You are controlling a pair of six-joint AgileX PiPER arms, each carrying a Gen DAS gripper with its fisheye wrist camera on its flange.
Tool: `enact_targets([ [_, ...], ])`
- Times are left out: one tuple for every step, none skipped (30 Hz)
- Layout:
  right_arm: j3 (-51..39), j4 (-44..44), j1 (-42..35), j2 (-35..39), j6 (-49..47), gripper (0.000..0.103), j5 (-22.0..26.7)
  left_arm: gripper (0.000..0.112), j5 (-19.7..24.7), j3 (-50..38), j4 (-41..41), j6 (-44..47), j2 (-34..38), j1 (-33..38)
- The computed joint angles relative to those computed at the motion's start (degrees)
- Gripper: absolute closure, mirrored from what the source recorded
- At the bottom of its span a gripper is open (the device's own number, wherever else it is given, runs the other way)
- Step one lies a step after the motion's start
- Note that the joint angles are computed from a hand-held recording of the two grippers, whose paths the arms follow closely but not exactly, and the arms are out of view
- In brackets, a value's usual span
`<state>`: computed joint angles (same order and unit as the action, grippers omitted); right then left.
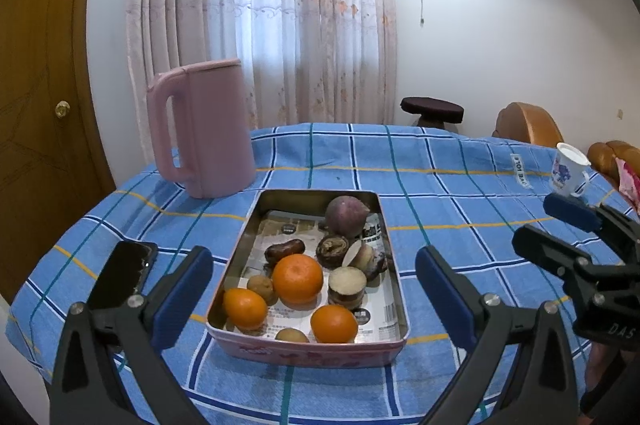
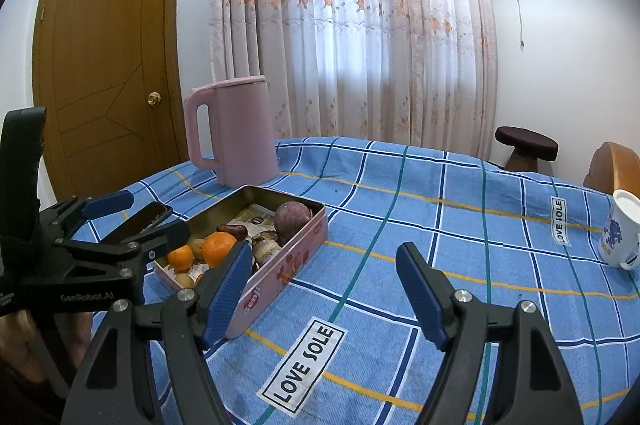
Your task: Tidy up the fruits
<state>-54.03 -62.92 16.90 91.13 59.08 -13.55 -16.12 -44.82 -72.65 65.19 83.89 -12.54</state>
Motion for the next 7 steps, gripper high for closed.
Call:
enact_targets([
  [-0.01, -0.18, -0.08, 0.08, 0.11, 0.028, -0.05, 0.009, -0.45, 0.06, 0.04, 0.02, 0.08, -0.28],
  [0.06, -0.36, -0.17, 0.06, 0.21, 0.028, -0.05, 0.009, -0.06, 0.06, 0.35, -0.24, 0.10, -0.22],
  [0.10, -0.82, -0.32, 0.04, 0.61, 0.028, -0.01, 0.009, -0.03, 0.10, 0.70, -0.66, 0.13, -0.26],
  [0.16, -0.90, -0.48, 0.08, 0.62, 0.028, -0.11, 0.009, -0.20, 0.31, 1.79, -1.54, 0.08, -0.44],
  [0.14, -1.36, -0.67, 0.13, 1.02, 0.028, -0.04, 0.009, -0.34, 0.46, 2.16, -1.73, 0.01, -0.60],
  [0.06, -1.65, -0.82, 0.26, 1.20, 0.028, 0.09, 0.009, -0.35, 0.52, 2.40, -1.98, 0.01, -0.68],
  [0.10, -2.31, -1.17, 0.30, 1.59, 0.028, 0.41, 0.009, 0.17, 0.53, 3.03, -2.62, -0.02, -0.47],
])
